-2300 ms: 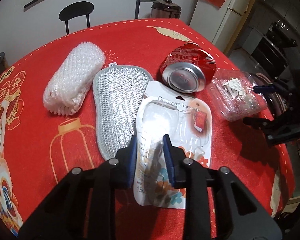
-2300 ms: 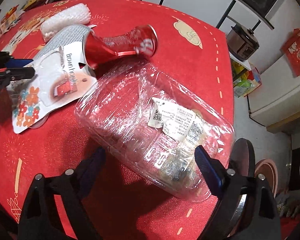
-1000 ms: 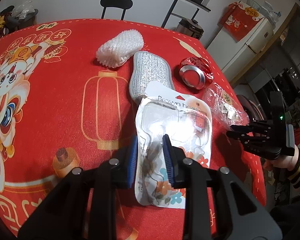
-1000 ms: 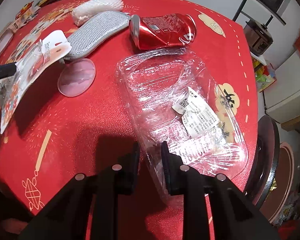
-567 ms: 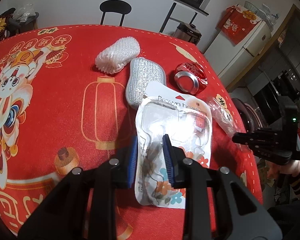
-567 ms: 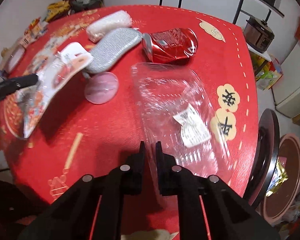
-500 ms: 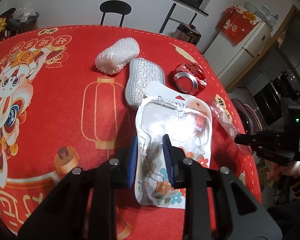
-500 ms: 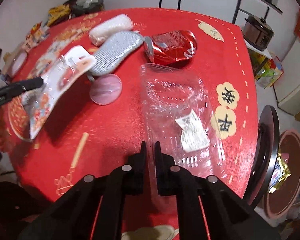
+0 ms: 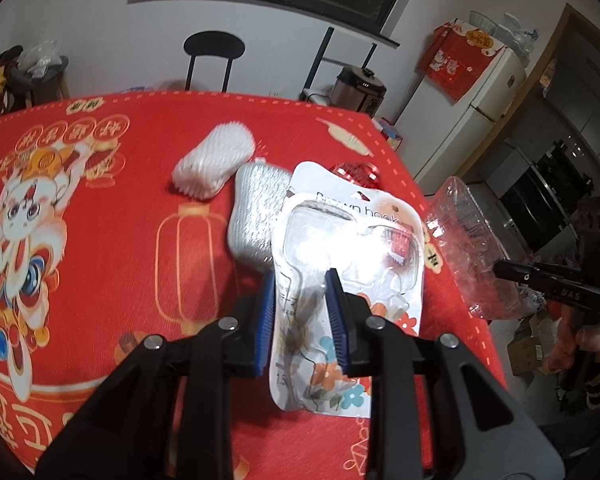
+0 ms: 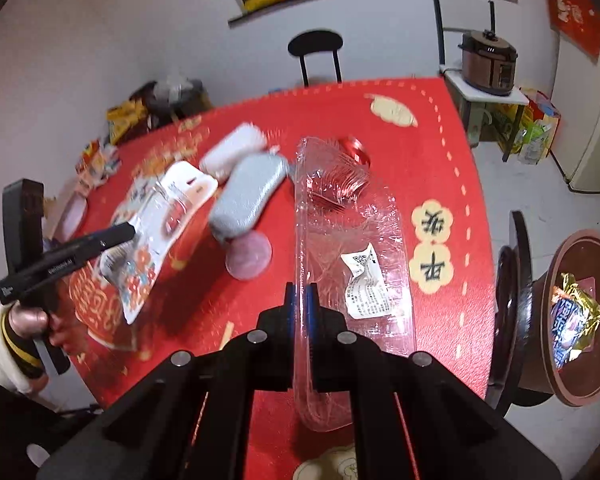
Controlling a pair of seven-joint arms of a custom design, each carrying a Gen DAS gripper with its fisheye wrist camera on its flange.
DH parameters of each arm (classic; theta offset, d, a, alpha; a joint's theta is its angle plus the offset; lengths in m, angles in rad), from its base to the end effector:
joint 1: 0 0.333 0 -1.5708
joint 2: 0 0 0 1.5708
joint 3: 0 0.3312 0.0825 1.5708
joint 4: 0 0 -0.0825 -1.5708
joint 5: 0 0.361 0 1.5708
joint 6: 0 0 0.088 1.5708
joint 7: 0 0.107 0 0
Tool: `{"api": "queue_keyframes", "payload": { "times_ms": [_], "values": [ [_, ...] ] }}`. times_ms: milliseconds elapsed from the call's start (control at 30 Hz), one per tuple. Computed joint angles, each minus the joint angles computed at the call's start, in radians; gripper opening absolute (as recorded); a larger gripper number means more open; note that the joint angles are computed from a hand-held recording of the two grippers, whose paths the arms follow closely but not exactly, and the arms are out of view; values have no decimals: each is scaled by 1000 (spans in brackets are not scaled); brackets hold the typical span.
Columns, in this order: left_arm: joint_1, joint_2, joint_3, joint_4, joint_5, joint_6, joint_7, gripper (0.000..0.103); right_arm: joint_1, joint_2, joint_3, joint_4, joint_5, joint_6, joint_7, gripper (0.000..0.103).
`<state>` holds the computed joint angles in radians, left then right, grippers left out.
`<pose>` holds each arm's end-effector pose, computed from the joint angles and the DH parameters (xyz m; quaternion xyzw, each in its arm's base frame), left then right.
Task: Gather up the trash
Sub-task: 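Carry the clear tray to the bin and open the right tool while the left tool holds the card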
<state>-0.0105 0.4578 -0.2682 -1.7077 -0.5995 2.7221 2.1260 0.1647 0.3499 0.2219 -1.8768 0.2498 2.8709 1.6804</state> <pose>0.6779 -0.1429 0.4169 -0.5597 0.7494 -0.3485 0.0608 0.6225 0.2211 0.4309 -0.6738 0.6607 -0.0721 0.3230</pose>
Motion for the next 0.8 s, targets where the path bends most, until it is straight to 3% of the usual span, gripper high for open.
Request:
{"api": "queue_keyframes", "payload": {
  "times_ms": [133, 200, 367, 600, 700, 800],
  "values": [
    [-6, 3, -9, 27, -5, 3, -4, 28, -7, -45, -28, -47, -12, 53, 24, 7],
    [-13, 4, -14, 42, -4, 3, -3, 28, -1, -79, -70, -88, -48, 78, 70, 7],
    [-37, 17, -16, 81, 14, 3, -14, 28, 20, -167, -230, -208, -238, 97, 288, 7],
    [-62, 27, -26, 109, 27, 4, -34, 28, -32, -186, -361, -278, -518, 31, 589, 9],
    [-79, 27, -23, 116, 47, -8, -46, 28, -53, -181, -385, -280, -626, -11, 686, 16],
    [-89, 29, -27, 125, 59, -16, -44, 28, -62, -211, -400, -302, -760, -15, 797, 35]
  ]
}}
